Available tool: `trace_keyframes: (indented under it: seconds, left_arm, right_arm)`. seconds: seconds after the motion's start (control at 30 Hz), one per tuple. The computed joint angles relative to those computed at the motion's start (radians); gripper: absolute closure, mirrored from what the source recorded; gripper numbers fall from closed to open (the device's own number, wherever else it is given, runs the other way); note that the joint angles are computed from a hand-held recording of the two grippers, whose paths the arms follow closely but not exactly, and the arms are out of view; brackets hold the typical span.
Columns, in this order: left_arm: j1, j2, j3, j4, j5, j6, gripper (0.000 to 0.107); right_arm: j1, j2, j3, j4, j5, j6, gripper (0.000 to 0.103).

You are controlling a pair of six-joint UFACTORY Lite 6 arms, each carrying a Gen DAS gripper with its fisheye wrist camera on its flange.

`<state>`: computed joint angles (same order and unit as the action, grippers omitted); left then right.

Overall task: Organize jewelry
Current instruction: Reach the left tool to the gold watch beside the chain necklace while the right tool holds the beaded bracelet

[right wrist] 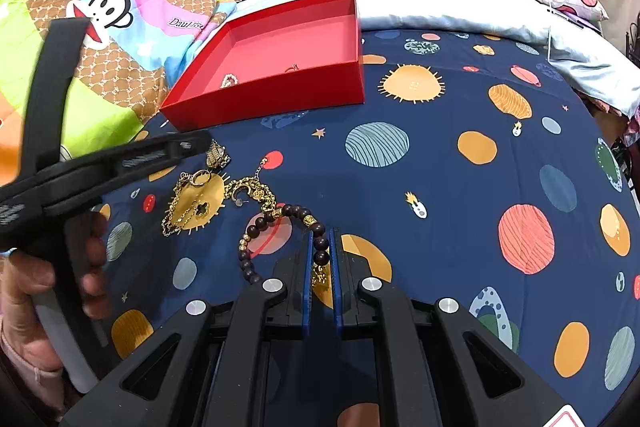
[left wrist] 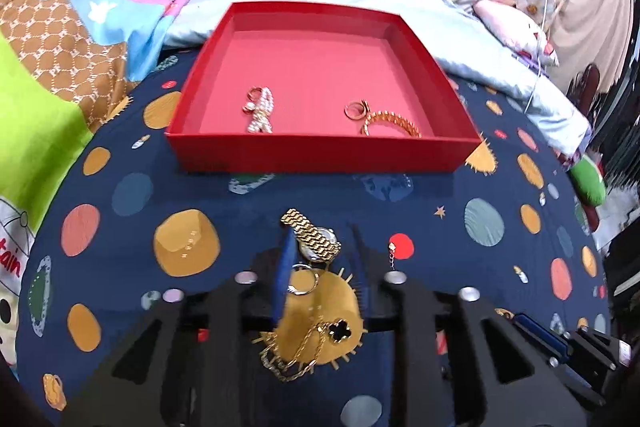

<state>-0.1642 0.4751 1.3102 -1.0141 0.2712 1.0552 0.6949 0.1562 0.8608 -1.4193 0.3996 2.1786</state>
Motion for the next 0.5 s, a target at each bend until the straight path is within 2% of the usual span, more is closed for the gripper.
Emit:
trace_keyframes:
  seconds: [0.17, 0.27, 0.43, 0.47, 0.5]
  left_arm:
    - [-0.041, 0.078, 0.058, 0.192, -0.049, -0.203, 0.079]
    - [-0.031, 0.081, 0.058, 0.136, -0.033, -0.150, 0.085]
    - [-0.020, 0.054, 0.028, 0.054, -0.017, -0.057, 0.087]
    - [-0.016, 0.044, 0.017, 0.035, -0.013, -0.036, 0.092]
    - [-0.014, 0.038, 0.012, 0.024, -0.008, -0.024, 0.093]
  right_arm:
    - [-0.007, 0.008, 0.000, -0.010, -0.008, 0.010, 0.095]
    - [-0.015, 0.008, -0.004, -0.022, -0.015, 0.020, 0.095]
    - [-0.019, 0.010, 0.000, -0.025, -0.016, 0.018, 0.095]
    - [-0.019, 0.009, 0.003, -0.022, -0.015, 0.013, 0.095]
    - [-0.019, 0.008, 0.006, -0.016, -0.013, 0.005, 0.095]
